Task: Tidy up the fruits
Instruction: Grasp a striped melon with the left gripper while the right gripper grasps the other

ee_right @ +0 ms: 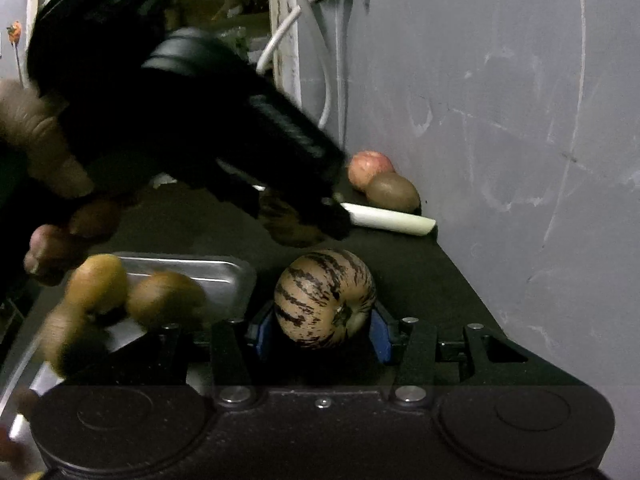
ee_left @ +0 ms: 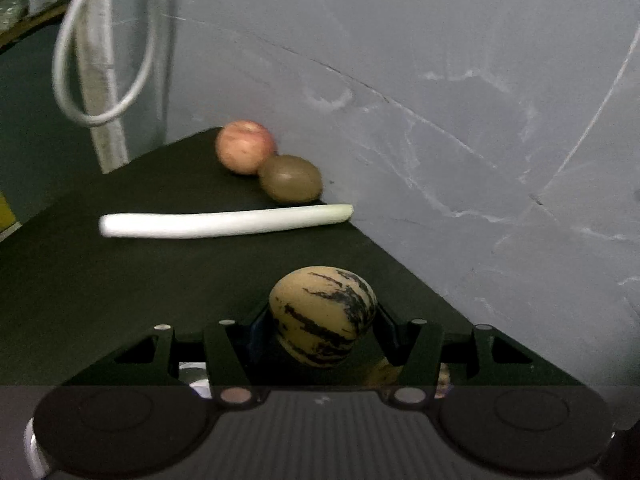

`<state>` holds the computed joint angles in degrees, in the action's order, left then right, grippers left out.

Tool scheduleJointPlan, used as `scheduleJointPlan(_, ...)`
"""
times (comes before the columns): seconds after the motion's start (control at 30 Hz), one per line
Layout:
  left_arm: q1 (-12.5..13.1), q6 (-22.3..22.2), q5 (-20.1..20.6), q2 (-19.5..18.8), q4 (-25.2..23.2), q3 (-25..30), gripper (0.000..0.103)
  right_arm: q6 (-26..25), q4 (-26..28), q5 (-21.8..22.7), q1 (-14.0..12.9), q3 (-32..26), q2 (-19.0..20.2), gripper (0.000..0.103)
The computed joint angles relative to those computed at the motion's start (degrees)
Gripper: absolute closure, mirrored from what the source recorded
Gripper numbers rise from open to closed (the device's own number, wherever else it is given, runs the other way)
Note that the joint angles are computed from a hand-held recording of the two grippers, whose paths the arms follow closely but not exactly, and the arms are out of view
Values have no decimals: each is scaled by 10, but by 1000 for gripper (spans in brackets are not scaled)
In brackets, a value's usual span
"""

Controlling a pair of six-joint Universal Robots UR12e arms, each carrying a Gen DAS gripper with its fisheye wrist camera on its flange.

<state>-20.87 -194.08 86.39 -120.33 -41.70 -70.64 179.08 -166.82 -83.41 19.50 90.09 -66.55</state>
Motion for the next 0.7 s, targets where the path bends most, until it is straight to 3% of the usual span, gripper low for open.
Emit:
scheduleJointPlan(0.4, 1, -51, 41, 115, 70, -148, 44, 9, -15, 11, 20, 53, -62, 54)
scheduleJointPlan(0.7, -14, -119, 67, 191, 121, -254, 44, -7, -11, 36, 33, 99, -105, 54)
